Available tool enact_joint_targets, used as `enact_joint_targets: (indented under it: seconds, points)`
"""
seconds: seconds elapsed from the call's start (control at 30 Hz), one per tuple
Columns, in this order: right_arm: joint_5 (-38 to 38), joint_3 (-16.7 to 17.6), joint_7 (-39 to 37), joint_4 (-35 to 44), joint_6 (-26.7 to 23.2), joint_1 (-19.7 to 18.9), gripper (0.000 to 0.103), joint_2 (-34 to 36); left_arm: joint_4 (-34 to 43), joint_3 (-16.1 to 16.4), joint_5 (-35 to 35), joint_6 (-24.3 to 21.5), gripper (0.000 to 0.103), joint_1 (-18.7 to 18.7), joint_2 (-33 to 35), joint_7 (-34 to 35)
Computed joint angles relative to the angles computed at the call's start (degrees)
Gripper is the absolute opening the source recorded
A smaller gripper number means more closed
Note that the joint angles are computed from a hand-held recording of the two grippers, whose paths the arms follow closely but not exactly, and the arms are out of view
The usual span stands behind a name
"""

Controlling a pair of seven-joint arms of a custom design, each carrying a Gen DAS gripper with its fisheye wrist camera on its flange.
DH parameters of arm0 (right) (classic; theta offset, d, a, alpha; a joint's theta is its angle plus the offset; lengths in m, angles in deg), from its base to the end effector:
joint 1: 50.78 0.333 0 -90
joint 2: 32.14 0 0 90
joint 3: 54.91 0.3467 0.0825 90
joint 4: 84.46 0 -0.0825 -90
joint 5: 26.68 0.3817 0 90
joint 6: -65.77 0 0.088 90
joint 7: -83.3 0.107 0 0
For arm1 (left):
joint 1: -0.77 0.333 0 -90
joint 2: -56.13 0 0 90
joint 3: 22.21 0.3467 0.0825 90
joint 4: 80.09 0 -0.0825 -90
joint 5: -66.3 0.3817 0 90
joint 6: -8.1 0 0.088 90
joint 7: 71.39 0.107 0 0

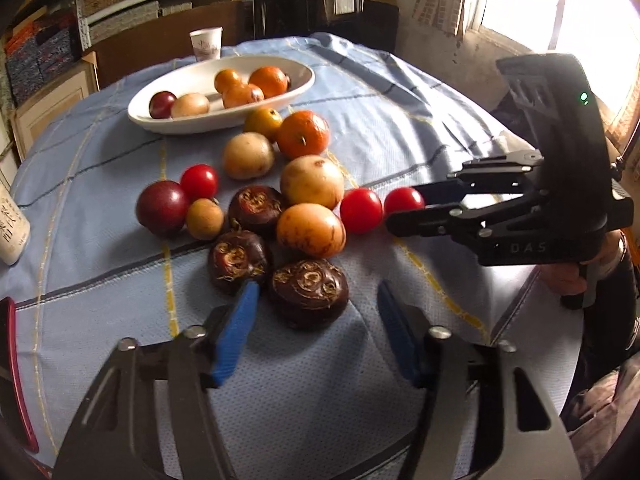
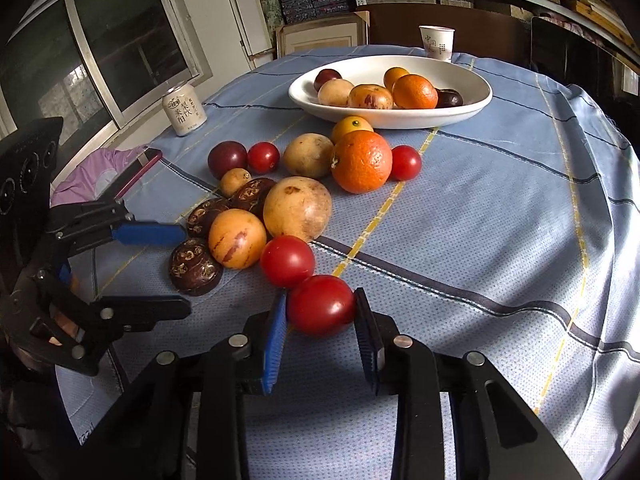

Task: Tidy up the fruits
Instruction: 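Withdraw both tools from the plate back over the fruit pile, then grasp a red tomato with the right tool while the left grasps a dark brown fruit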

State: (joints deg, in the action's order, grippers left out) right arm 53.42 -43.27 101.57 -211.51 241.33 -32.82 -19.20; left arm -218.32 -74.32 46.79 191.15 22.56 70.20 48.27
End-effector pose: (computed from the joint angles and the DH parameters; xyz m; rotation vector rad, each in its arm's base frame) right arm 0.5180 0.2009 0.3339 -2.0339 1.3819 -0.2559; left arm 0.4878 -0.2366 0.3441 -1.2716 2.4810 -0.8765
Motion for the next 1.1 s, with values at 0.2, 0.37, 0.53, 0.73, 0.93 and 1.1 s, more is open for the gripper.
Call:
enact_joint_targets:
  seconds: [0.2,0.37,0.53,0.73,0.93,1.1]
  points:
    - [-0.62,0.03,0.73,-0.1,0.28,0.05,0.033,0.02,0.56,-0.28,3.75,-1.57,0.053,1.35,0.81,-3.9]
    - [-0.85,0.11,0.94,-0.09,0.31,-0.07,0.033,0.06,1.48,1.98,7.92,-3.36,0.053,-0.24,1.12,-7.61]
    - [-0.95,0.18,1.06,-0.07,0.26,-0.18,0.033,0.09,2.15,4.73,11.07,-3.74,0.044,-2.46,1.33,-11.12]
    - [-0.35,0.17,0.74,0.03,-0.31,-0.41,0.033,0.07,1.24,5.54,13.69,-2.51,0.043,-3.03,0.45,-13.57]
    - [1.43,-0.35,0.08,0.3,-2.75,-0.92,0.033,-0.07,-0.55,-11.81,14.17,-0.67,0.043,15.31,4.22,-13.04]
    - [2.1,-1.9,1.98,0.49,-8.85,-1.77,0.033,-0.89,-0.84,-19.05,17.54,0.11,0.043,24.42,5.73,-15.27]
